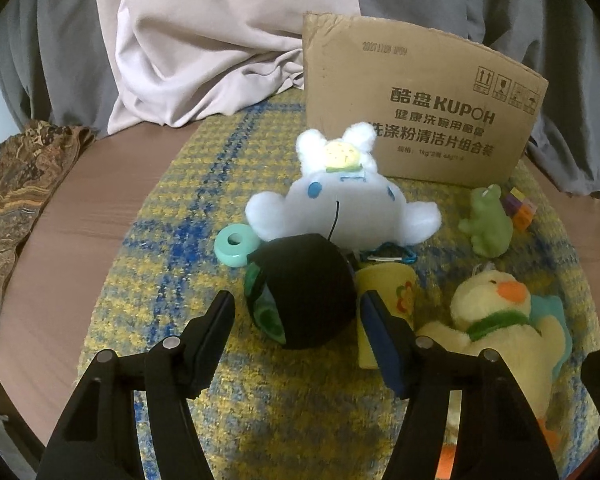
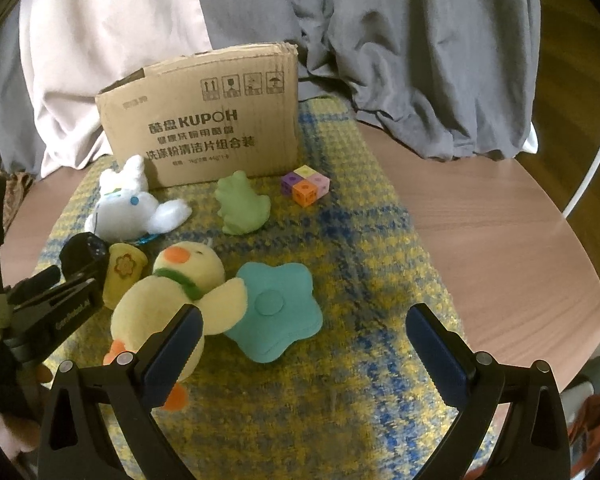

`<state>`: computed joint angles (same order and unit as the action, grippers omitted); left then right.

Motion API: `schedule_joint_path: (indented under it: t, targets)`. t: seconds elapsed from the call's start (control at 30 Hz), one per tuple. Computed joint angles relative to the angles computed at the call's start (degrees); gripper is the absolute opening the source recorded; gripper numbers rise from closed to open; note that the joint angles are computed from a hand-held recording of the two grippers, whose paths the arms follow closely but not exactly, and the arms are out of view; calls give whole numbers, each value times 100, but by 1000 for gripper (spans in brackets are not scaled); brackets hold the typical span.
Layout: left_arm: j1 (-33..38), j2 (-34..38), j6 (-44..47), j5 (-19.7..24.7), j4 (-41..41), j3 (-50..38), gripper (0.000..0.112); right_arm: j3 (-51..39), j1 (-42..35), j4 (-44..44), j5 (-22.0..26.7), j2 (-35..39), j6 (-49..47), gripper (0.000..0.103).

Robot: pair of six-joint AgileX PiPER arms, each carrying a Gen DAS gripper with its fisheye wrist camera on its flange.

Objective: Organize objects
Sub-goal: 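Grasp the black ball with the left tool while the right tool approaches the yellow duck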

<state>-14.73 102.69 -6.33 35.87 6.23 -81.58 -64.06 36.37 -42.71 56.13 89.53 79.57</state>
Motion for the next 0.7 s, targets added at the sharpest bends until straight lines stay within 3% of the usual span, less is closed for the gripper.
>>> schedule_joint_path:
  t: [0.23,0.4,0.7]
  targets:
    - [-92,139,-242,-113,310,-55,57,9,-58,89,-37,78,-56,102]
    - [-22,94,-31,-82,38,-46,56,60,-42,115,-81,23,-36,102]
    - [236,-579,159,-148,-205,570,56,126,75,137,-336,-111,-52,102]
